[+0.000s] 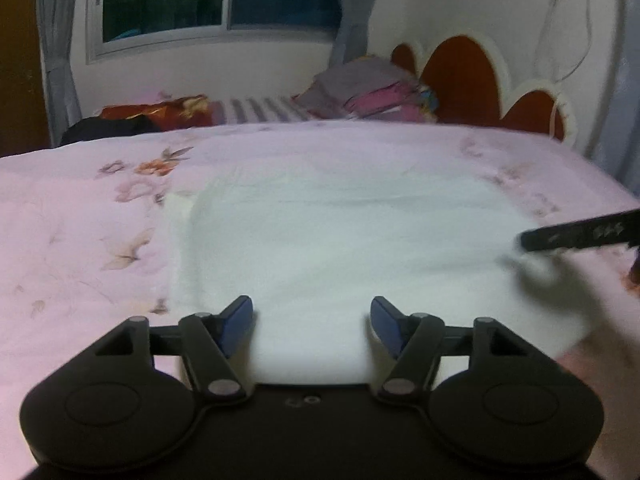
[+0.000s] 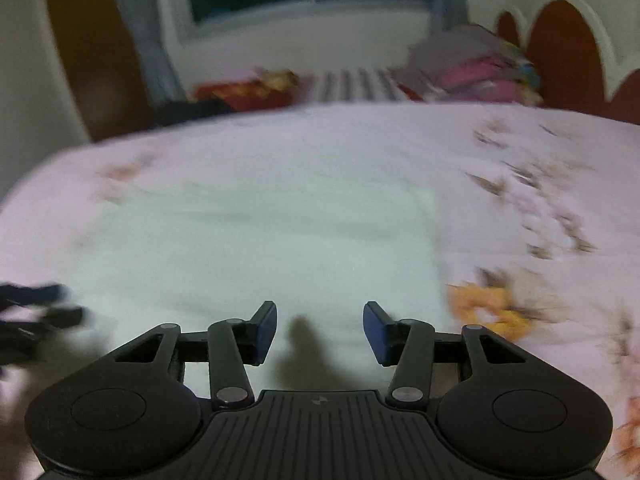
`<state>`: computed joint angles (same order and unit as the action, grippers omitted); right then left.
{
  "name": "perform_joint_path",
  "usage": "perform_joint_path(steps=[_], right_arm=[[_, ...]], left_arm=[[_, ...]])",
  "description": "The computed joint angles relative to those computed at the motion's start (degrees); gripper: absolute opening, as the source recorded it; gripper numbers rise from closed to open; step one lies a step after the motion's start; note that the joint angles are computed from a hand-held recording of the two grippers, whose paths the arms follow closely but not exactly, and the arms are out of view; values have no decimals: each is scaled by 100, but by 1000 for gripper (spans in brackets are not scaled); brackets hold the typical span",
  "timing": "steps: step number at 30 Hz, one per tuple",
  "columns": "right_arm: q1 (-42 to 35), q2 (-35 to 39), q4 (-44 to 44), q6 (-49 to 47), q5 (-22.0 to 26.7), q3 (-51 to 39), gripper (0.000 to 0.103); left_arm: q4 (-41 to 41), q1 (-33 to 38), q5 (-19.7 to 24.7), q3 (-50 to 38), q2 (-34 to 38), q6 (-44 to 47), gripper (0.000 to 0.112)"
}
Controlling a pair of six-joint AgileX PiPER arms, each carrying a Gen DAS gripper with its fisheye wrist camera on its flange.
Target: Fold small clothes
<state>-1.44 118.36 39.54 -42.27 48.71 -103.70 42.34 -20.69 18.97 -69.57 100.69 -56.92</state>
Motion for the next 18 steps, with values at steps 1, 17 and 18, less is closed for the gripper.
perform_joint_path(steps=[1, 17, 18], right_arm=[[90, -176, 80, -162, 106, 237, 49], [638, -1339, 593, -869, -345, 2382, 24], [682, -1242, 428, -614, -236, 2233, 24]], left_arm=[[-34, -100, 58, -9, 12, 0, 66], [219, -955, 1186, -99, 143, -1042, 59], [129, -924, 1123, -74, 151, -979, 60]])
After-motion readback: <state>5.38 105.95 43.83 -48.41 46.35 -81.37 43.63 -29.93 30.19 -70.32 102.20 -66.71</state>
